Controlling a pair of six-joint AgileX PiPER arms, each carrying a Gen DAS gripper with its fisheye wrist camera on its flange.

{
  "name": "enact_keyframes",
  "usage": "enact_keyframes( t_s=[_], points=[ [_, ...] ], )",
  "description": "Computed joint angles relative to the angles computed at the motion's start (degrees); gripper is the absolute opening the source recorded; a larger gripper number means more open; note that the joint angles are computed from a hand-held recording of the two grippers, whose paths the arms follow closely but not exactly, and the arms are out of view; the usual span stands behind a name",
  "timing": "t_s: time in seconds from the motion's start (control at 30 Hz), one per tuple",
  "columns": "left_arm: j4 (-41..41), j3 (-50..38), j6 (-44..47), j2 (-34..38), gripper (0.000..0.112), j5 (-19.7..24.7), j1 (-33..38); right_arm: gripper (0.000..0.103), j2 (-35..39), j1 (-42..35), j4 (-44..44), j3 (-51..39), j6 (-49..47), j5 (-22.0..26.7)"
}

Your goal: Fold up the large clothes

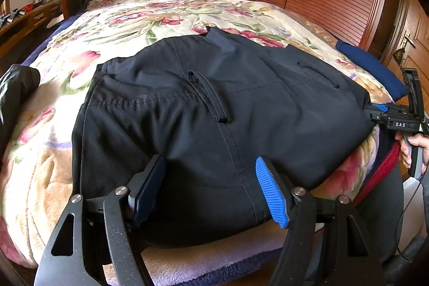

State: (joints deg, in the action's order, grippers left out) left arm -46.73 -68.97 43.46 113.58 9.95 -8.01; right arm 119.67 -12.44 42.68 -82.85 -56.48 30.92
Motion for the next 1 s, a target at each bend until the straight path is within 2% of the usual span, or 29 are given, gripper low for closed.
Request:
enact_keyframes(
  t_s=[0.07, 0.17, 0.23, 0.3, 0.4, 0.5, 0.73, 0.8, 1.0],
  points=[
    [-0.05, 0.01, 0.03, 0.0, 0.071, 0.0, -0.01, 0.067, 0.25, -0.03, 0.85, -0.27, -1.94, 0.8],
    [-0.47, 0.07, 0.33, 0.02, 0.072, -0.11, -0.04, 0.046, 1.2, -0.87, 3.93, -1.35, -5.78, 4.42],
    [-1.51, 0.09, 1.37, 0.04, 0.072, -0.12, 0.0, 0.041, 1.28, -0.93, 4.85, -1.09, -7.84, 4.54],
    [-4.58, 0.23, 4.33, 0.26, 0.074, -0.26, 0.07, 0.028, 1.96, -1.74, 5.91, -2.02, -8.74, 7.15],
    [-8.97, 0.46, 8.62, 0.31, 0.074, -0.19, 0.36, 0.016, 1.17, -1.95, 5.75, -2.06, -8.77, 7.92],
    [-16.57, 1.29, 15.68, -0.66, 0.074, 1.2, 1.32, 0.013, -0.45, -2.09, 7.35, -1.98, -9.37, 8.21],
    [-33.74, 5.49, 32.26, -5.73, 0.075, 3.39, 4.35, 0.011, -4.93, -0.3, 13.0, -6.97, -10.26, 12.4],
    [-37.71, 6.62, 36.31, -7.28, 0.075, 3.71, 5.29, 0.011, -4.93, 1.08, 13.67, -10.02, -9.81, 14.71],
    [-43.03, 9.19, 42.25, -10.3, 0.075, 3.37, 7.79, 0.011, -0.72, 9.52, 11.08, -24.25, -5.25, 20.04]
  ],
)
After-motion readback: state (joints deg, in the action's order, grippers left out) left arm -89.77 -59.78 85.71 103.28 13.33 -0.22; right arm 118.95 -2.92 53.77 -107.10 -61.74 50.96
